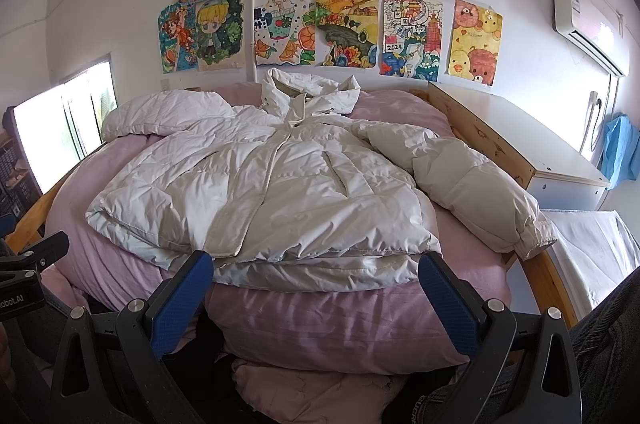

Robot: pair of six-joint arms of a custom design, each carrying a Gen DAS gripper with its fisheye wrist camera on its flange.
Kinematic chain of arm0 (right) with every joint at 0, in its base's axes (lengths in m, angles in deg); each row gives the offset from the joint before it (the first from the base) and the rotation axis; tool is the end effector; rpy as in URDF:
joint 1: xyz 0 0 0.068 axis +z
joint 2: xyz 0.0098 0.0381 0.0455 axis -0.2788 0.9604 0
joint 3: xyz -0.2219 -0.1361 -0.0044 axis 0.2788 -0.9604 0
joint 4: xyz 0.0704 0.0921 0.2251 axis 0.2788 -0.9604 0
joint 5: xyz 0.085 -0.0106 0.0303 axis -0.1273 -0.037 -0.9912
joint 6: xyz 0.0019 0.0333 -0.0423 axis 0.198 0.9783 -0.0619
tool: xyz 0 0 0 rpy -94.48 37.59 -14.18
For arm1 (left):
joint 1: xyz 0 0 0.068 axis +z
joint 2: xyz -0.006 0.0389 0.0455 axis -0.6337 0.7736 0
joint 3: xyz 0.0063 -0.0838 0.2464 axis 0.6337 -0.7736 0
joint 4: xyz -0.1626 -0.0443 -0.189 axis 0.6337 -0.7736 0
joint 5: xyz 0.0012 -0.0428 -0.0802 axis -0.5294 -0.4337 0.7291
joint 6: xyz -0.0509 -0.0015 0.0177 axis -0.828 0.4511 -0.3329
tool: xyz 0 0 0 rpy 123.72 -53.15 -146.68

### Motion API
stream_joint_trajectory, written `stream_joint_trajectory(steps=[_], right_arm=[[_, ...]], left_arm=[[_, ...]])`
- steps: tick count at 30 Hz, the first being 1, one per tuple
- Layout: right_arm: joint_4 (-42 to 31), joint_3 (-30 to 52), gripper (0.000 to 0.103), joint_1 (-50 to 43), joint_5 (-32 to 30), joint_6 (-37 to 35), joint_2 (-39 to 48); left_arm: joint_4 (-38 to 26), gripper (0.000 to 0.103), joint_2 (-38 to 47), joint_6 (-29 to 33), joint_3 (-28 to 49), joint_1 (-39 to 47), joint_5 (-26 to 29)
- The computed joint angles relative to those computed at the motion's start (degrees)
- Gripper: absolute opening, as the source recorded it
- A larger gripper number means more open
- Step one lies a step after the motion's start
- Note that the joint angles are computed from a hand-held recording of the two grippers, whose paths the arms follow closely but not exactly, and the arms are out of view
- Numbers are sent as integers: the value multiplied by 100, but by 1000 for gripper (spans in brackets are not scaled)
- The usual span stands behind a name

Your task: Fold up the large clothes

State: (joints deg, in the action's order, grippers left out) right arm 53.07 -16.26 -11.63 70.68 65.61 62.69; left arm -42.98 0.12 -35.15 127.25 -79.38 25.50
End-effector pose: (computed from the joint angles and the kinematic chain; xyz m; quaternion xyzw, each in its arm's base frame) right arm 0.2305 0.0130 0.2259 0.0503 0.8777 -0.0195 0.4762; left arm 0.2263 -0.1634 0.2696 0.0001 0.9078 0.0689 0.4137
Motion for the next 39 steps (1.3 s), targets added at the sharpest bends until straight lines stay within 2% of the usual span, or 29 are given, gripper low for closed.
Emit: stream_joint_trajectory(steps=[39], right_arm=[[11, -2, 103, 68, 75, 51, 12]], left_arm=[[8, 102, -4, -9, -3, 1, 11]])
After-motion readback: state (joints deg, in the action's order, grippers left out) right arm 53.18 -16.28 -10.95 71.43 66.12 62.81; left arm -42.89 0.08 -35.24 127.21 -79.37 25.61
